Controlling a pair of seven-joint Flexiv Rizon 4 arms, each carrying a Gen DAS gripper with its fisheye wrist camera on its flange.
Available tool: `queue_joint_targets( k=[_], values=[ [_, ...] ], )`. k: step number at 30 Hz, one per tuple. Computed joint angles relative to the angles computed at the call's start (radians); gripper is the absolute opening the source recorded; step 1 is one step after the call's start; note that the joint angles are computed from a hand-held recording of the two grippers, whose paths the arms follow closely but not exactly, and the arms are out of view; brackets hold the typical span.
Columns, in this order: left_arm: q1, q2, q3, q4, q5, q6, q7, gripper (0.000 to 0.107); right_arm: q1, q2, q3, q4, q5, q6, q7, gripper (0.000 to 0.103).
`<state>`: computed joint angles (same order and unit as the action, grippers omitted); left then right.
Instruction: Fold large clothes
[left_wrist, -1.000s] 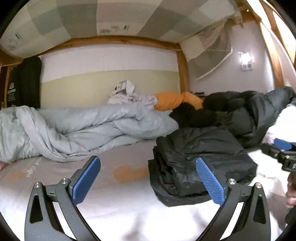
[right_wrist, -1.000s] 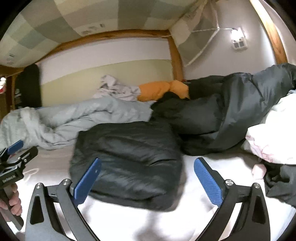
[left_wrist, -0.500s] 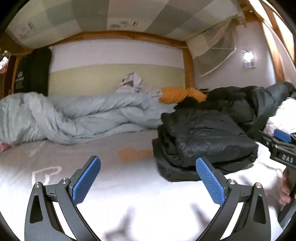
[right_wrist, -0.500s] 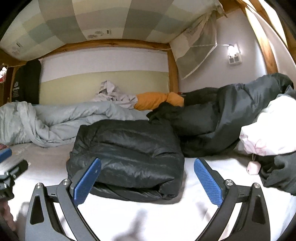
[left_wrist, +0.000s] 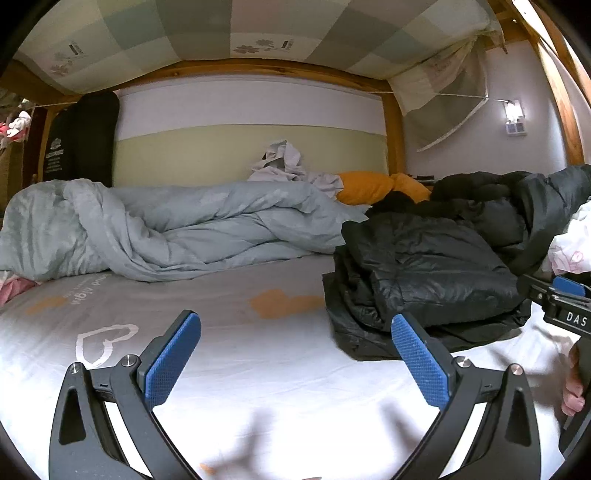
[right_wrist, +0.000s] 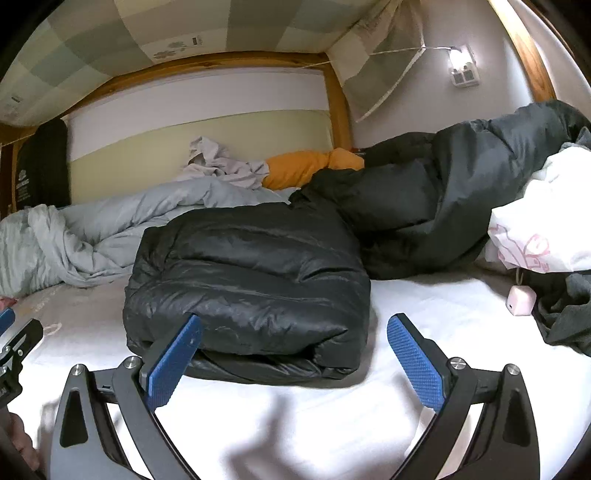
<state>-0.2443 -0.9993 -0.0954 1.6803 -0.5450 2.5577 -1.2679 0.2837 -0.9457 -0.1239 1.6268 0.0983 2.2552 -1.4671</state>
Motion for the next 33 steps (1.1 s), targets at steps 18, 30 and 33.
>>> queue_joint_targets(
  k=[18,30,33],
  values=[
    [-0.010,-0.004,0.002,-0.006,-0.022,0.002,0.033,0.103,0.076,-0.003,-0.045,-0.004,0.139,0.043,-0.122,0.101],
    [-0.009,0.000,0.001,-0.001,-0.023,-0.009,0.019,0.103,0.074,0.000,-0.033,-0.003,0.147,0.045,-0.146,0.101],
    [-0.010,0.000,0.001,0.001,-0.023,-0.009,0.017,0.103,0.075,0.000,-0.034,-0.004,0.148,0.044,-0.149,0.101]
  ],
)
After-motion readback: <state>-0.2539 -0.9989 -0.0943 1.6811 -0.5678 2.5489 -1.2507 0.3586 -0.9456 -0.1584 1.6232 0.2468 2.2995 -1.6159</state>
